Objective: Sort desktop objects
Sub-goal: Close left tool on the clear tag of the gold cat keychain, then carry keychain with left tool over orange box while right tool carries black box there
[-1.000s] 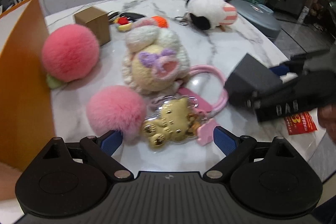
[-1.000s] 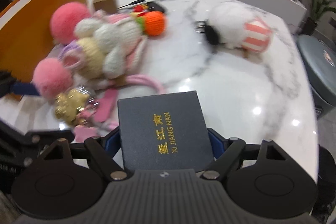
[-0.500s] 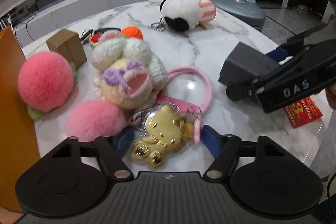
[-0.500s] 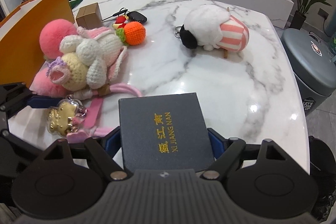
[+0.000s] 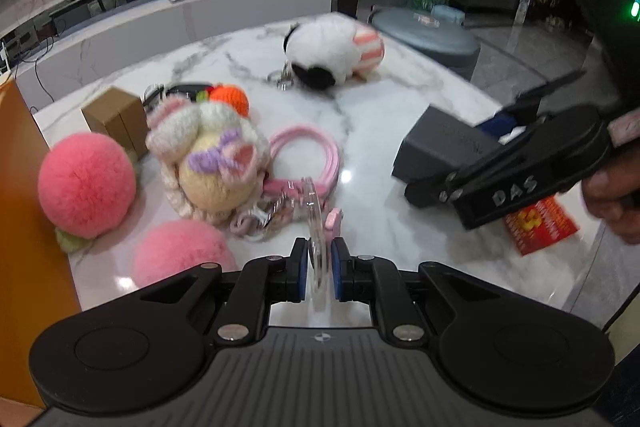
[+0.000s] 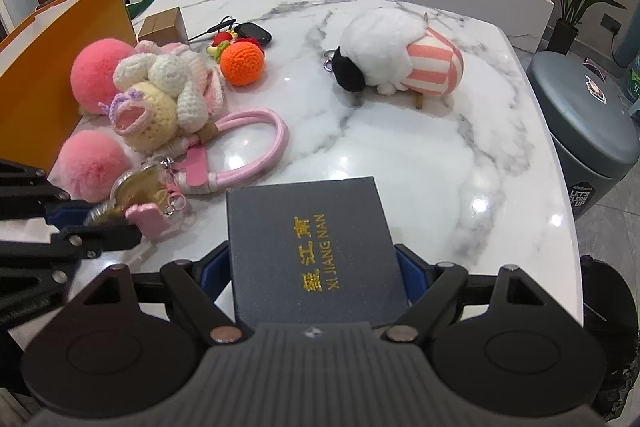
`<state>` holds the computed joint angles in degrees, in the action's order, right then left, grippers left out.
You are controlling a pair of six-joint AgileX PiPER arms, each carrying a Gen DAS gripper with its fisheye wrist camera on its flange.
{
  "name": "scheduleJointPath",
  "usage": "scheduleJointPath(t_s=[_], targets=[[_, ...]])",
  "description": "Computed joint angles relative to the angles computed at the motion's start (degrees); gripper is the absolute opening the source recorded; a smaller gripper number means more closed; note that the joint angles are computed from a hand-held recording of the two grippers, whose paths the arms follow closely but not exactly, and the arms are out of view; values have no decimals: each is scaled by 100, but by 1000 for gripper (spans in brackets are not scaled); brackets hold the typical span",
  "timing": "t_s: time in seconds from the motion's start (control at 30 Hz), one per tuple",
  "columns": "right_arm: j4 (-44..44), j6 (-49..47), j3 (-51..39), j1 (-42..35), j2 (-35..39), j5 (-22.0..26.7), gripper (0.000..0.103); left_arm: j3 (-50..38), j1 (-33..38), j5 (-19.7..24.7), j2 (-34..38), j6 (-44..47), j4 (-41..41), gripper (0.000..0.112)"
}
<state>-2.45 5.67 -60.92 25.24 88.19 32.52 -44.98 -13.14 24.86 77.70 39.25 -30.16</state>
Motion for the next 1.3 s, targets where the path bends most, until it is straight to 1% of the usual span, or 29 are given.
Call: scheduleJointPath(t_s=[0.1, 0.17, 0.23, 0.43, 0.67, 0.77, 1.0, 1.1, 1.2, 1.3], targets=[[221, -114, 29, -63, -102, -10, 83, -79, 112, 171, -198, 227, -267, 13], [273, -106, 14, -91, -140, 21, 83, -176, 281, 435, -266, 436, -602, 13], [137, 57, -9, -59, -179, 50, 83, -280, 435, 658, -325, 531, -815, 13], [-75, 389, -58, 49, -420, 96, 83, -492, 763, 998, -626, 658, -1157, 13], [-337, 780, -156, 250, -673, 192, 83, -784, 1028, 1227, -875, 652, -1444, 13], [-452, 946, -218, 353, -778, 239, 83, -971, 1280, 1452, -1013, 723, -1655, 13], [-726, 1394, -512, 704, -893, 327, 83, -1537, 2117, 2073, -1156, 876, -2316, 13], [-835, 1606, -679, 915, -931, 324, 83, -1822, 2624, 2392, -1202, 1038, -2701, 13], [-845, 1764, -849, 1135, -968, 177, 83, -2090, 3246, 2753, -1268, 1213, -3044, 13], [-925, 1960, -1125, 1421, -896, 34, 83, -2264, 3781, 2930, -1286, 1288, -3241, 13]])
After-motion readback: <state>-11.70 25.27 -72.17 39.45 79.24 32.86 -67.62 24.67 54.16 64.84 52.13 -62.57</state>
